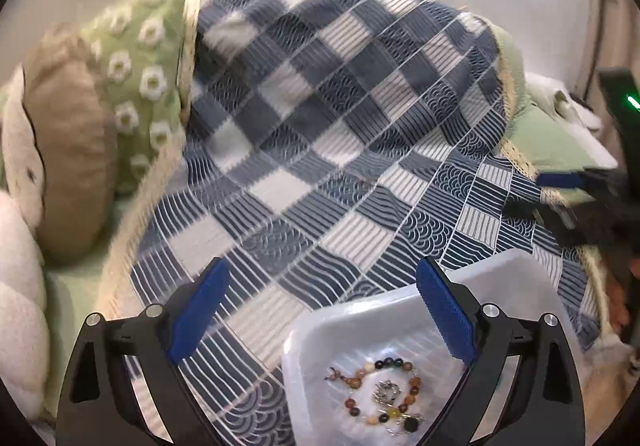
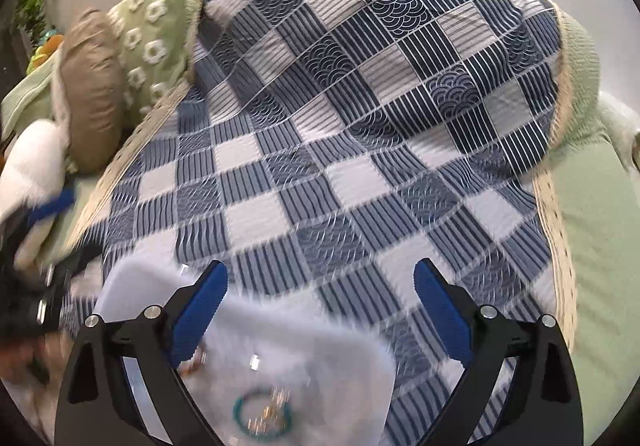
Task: Organize jewelry
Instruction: 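Move the right gripper to the gold ring on the cloth and grasp it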
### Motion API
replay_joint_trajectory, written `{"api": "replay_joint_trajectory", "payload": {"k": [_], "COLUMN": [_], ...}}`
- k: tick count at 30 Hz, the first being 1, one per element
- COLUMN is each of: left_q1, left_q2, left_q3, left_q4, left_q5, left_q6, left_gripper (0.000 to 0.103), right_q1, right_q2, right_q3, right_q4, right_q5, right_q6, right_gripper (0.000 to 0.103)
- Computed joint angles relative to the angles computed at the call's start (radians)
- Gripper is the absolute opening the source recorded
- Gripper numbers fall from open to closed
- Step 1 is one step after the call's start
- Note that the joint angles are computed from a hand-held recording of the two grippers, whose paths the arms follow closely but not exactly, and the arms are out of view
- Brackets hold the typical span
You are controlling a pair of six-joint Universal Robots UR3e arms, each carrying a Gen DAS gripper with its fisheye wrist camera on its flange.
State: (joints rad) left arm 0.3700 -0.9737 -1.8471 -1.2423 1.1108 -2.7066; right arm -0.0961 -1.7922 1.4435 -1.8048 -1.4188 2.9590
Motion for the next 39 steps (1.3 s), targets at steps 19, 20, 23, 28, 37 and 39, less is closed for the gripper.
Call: {"api": "replay_joint_trajectory", "payload": {"k": [19,20,23,28,37,39], "left_q1": [-0.052,-0.054,-0.076,-0.109,-0.115,-0.108], "left_q2": [-0.201,-0.209,-0.223,-0.240,-0.256,-0.257], "left_q3": [0.055,0.058,0.062,0.069,0.071,0.071], "left_q4": [-0.062,-0.068,-0.065,-0.072,-0.060,-0.049], "left_q5": [0.093,0.090,0.103,0.125,0.141,0.136], "left_q6": [-0.039,-0.041,-0.041,-0.039,-0.045,-0.048], "left_gripper": [0.090,0.090,0.090,0.090,0.090,0.090], "right_q1": [0.133,0.136,0.155,0.151,0.096,0.077], "right_q2": [1.040,1.061,1.095,1.076,0.957,0.888], "right_q3": [-0.967,-0.991,-1.004,-0.982,-0.863,-0.802], "right_q4": [0.204,0.217,0.214,0.207,0.189,0.186], "right_q5": [-0.061,-0.054,-0.072,-0.076,-0.041,-0.026], "right_q6": [-0.044,-0.047,-0.057,-0.041,-0.011,-0.007], "right_gripper": [0.071,0.071,0.061,0.032,0.021,0.021]}}
